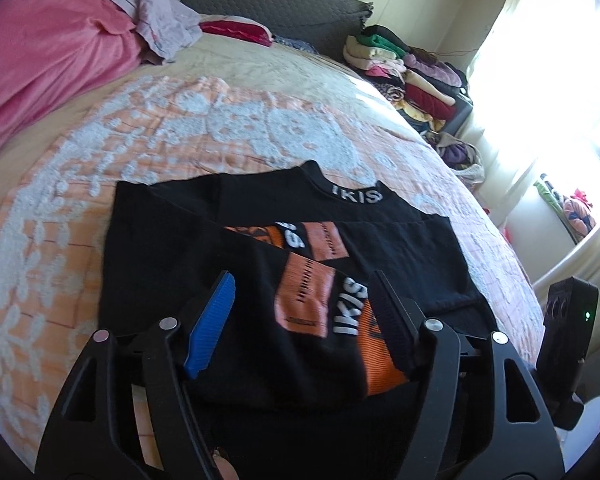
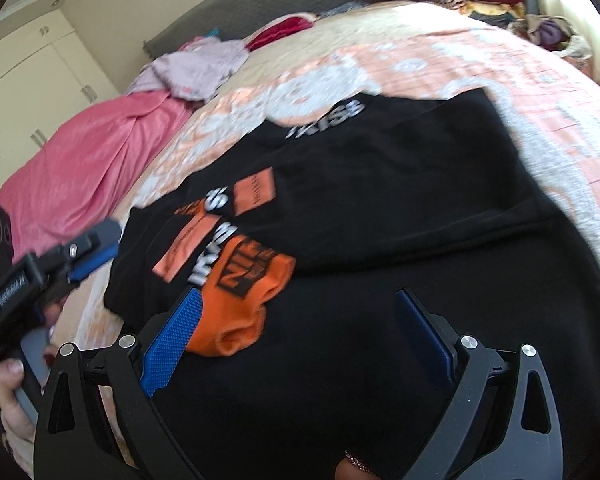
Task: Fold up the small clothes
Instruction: 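Pass the cuff to the right tool while the left tool releases it, then lay the orange cuff on the shirt back and open the right tool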
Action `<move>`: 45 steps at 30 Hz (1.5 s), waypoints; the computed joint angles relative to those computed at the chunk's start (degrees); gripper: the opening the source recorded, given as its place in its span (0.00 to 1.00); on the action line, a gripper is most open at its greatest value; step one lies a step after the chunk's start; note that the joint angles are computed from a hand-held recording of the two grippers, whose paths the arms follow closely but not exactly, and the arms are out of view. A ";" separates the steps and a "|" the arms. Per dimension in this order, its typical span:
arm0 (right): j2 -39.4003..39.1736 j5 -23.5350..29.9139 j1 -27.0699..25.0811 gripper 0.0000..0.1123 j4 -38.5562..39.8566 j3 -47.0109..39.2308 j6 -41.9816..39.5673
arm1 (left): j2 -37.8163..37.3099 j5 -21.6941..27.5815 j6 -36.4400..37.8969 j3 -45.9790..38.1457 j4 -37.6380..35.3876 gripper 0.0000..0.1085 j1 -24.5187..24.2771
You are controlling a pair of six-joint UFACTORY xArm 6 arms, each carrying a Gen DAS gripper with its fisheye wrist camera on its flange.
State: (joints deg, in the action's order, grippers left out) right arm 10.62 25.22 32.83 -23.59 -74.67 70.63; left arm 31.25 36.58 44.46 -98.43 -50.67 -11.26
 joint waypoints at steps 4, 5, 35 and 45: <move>3.90 0.70 1.13 0.80 3.10 -4.33 -4.60 | 0.42 -2.51 -2.02 -0.23 2.68 0.70 0.39; 4.55 1.07 1.29 0.79 2.92 -5.22 -4.95 | 0.54 -2.73 -2.32 -0.35 2.84 0.73 0.57; 10.47 5.82 3.14 0.13 -8.98 -18.63 -7.60 | 1.08 -7.21 -7.14 -1.11 2.38 0.79 4.99; 9.47 10.02 1.89 0.12 -13.55 -23.69 -11.88 | 1.41 -6.73 -7.58 -1.57 1.75 0.79 5.60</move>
State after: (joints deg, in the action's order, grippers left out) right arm 20.08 35.24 34.72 -37.14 -98.36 58.75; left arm 32.67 29.85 36.89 -99.99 -48.92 -5.65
